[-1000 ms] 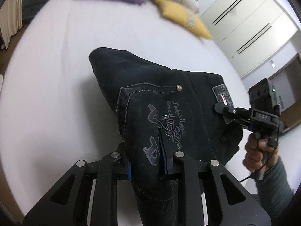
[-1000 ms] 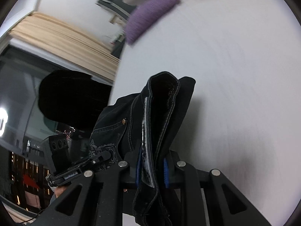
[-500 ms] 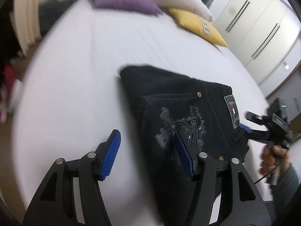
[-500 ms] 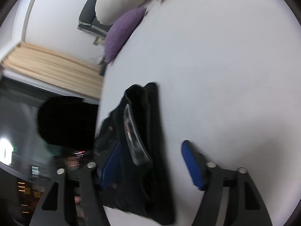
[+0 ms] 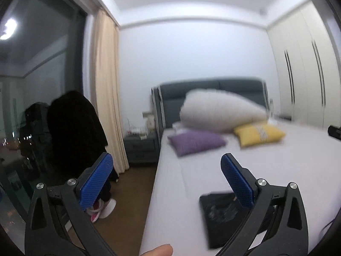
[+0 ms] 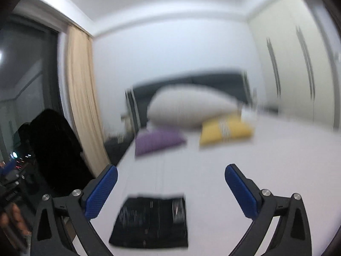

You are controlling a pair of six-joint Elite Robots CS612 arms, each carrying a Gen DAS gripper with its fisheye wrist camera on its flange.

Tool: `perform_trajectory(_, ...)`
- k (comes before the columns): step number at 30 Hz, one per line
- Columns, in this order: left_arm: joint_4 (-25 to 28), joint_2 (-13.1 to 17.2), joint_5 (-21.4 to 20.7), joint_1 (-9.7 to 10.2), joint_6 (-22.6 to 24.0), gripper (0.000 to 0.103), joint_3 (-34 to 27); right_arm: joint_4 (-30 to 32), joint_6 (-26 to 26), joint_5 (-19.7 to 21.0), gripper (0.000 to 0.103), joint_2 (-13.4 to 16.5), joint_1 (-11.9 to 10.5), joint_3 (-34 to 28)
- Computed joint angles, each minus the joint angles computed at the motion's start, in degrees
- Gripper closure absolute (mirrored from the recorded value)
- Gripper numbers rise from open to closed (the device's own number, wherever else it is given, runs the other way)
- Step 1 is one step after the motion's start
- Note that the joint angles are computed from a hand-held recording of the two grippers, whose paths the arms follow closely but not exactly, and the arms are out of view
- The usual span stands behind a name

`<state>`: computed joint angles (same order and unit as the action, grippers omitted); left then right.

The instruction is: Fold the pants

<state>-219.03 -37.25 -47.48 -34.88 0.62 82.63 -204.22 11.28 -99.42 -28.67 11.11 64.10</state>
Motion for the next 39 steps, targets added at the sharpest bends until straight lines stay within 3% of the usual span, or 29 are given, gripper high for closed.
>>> perform_trajectory(3, -4.5, -4.2, -1.2, -1.01, -0.1, 0.0, 5.2, -8.8, -7.6, -6.8, 0.0, -1.7, 2.1, 1.7)
perform_trajectory(6, -7.2, -7.3, -2.8, -1.49, -0.9, 0.0, 9.4, -14.0, -10.0, -7.8, 0.0, -3.0, 3.3, 2.8)
perform_trajectory(10, -1.7, -10.7, -2.7, -1.79, -5.2, 0.0, 13.4, -16.2, -7.6, -8.8, 0.0, -5.4, 4.2, 5.6)
perform_trajectory(11, 1.8, -11.2, -1.6, -2.04, -7.5, 0.0, 14.1, -16.2, -7.1, -9.2, 0.0, -6.3, 4.4, 7.1)
perform_trajectory(16, 16.2, -12.3, -1.8, -2.39, -15.9, 0.0, 15.5, -7.9, -5.4, -14.1, 0.0, -8.1, 6.0, 9.4)
perform_trajectory(21, 29.3, -10.9, -10.3, -1.96, -22.7, 0.0, 14.4, 3.7, -0.3, -13.8, 0.0, -8.6, 6.0, 11.5)
perform_trajectory(24, 34.7, -9.3, -12.0, -2.16, -23.8, 0.0, 12.7, 12.0, 3.6, -12.1, 0.0, -8.7, 5.4, 12.0)
perform_trajectory(28, 37.9, -7.7, -14.8, -1.92, -25.4, 0.0, 11.1, 20.4, 7.2, -9.0, 0.0, -8.2, 4.7, 11.2)
perform_trajectory(39, 42.2, -4.7, -17.0, -0.59, -27.6, 0.0, 7.4, 25.7, 6.6, -7.8, 0.0, -6.5, 5.6, 10.4)
